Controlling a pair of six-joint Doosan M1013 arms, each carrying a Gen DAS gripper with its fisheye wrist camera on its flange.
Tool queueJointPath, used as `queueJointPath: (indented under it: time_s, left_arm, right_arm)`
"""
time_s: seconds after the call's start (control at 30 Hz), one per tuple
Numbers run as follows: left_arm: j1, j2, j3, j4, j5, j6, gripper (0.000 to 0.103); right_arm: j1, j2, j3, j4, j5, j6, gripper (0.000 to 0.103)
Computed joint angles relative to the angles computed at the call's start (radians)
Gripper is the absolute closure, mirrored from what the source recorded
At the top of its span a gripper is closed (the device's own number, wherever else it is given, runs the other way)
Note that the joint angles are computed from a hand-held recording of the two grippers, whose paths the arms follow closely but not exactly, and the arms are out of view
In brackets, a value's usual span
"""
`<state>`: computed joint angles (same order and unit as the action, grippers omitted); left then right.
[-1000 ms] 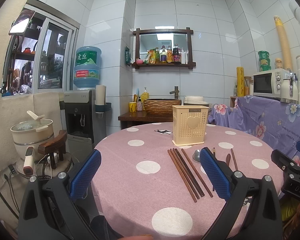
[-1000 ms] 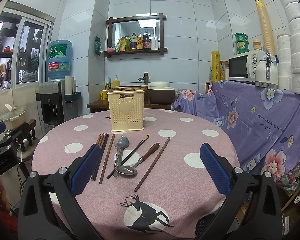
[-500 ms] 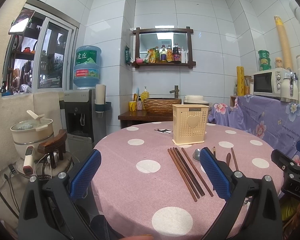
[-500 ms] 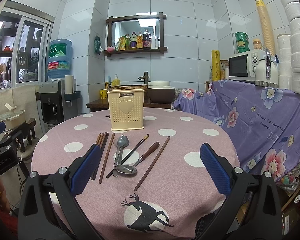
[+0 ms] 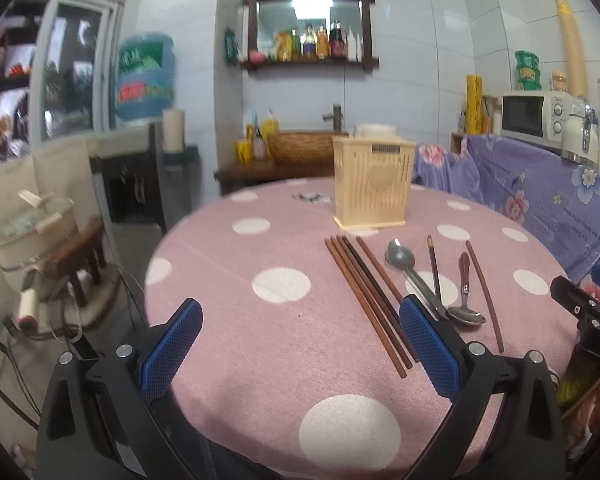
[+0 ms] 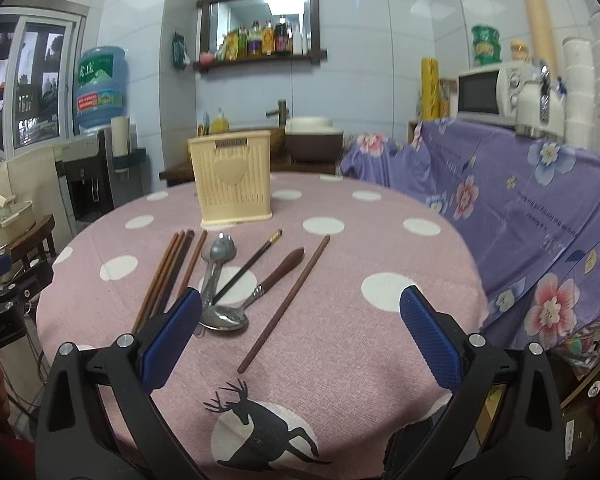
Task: Organize utensils
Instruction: 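Move both tools down toward the brown chopsticks on the table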
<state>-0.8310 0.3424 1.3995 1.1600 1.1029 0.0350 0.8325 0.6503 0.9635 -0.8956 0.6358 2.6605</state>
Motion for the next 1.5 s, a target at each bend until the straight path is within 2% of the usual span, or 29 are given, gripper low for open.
queueJointPath:
  time_s: [0.13, 0.17, 0.23, 0.4, 0.43, 0.5, 0.57, 0.77, 0.87, 1.03, 1.13, 1.2, 1.27, 1.4, 1.5]
  left_arm:
    - [0.071, 0.013, -0.044, -0.181, -0.079, 0.161, 0.007]
    - [0.093, 0.016, -0.057, -0.24, -0.105, 0.203, 0.015]
    - [0.125, 0.023, -0.079, -0.318, -0.134, 0.244, 0.023]
    - [0.183, 0.081, -0.19, -0.505, -0.123, 0.392, 0.05]
    - [0.19, 0.092, -0.208, -0.536, -0.131, 0.412, 0.051]
    - [0.203, 0.121, -0.253, -0.588, -0.114, 0.472, 0.058]
    - [0.212, 0.147, -0.289, -0.636, -0.104, 0.508, 0.06]
    - [0.214, 0.21, -0.371, -0.673, -0.019, 0.585, 0.06]
    - [0.211, 0.196, -0.343, -0.635, -0.017, 0.571, 0.058]
    - [0.232, 0.133, -0.262, -0.652, -0.065, 0.525, 0.058]
    - [0.233, 0.137, -0.267, -0.623, -0.035, 0.508, 0.058]
    - [0.239, 0.14, -0.273, -0.649, -0.058, 0.513, 0.058]
    - [0.234, 0.154, -0.296, -0.654, -0.065, 0.537, 0.058]
    - [0.228, 0.195, -0.348, -0.641, -0.011, 0.571, 0.058]
    - [0.22, 0.2, -0.354, -0.594, 0.054, 0.569, 0.058]
  right_arm:
    - [-0.026, 0.046, -0.091, 0.158, 0.055, -0.127, 0.006]
    - [-0.033, 0.064, -0.127, 0.192, 0.083, -0.16, 0.007]
    - [-0.044, 0.108, -0.218, 0.258, 0.157, -0.23, 0.018]
    - [-0.078, 0.22, -0.446, 0.462, 0.307, -0.37, 0.032]
    - [-0.08, 0.241, -0.484, 0.477, 0.336, -0.377, 0.033]
    - [-0.08, 0.262, -0.518, 0.478, 0.353, -0.375, 0.033]
    - [-0.081, 0.272, -0.534, 0.491, 0.359, -0.374, 0.033]
    - [-0.079, 0.287, -0.559, 0.506, 0.371, -0.402, 0.033]
    - [-0.081, 0.281, -0.547, 0.506, 0.358, -0.406, 0.033]
    - [-0.088, 0.287, -0.557, 0.487, 0.379, -0.387, 0.033]
    - [-0.093, 0.319, -0.625, 0.519, 0.411, -0.413, 0.033]
    - [-0.093, 0.341, -0.67, 0.529, 0.429, -0.441, 0.033]
    - [-0.091, 0.384, -0.761, 0.542, 0.479, -0.471, 0.033]
    - [-0.088, 0.443, -0.878, 0.531, 0.553, -0.487, 0.033]
    - [-0.089, 0.408, -0.805, 0.515, 0.529, -0.461, 0.033]
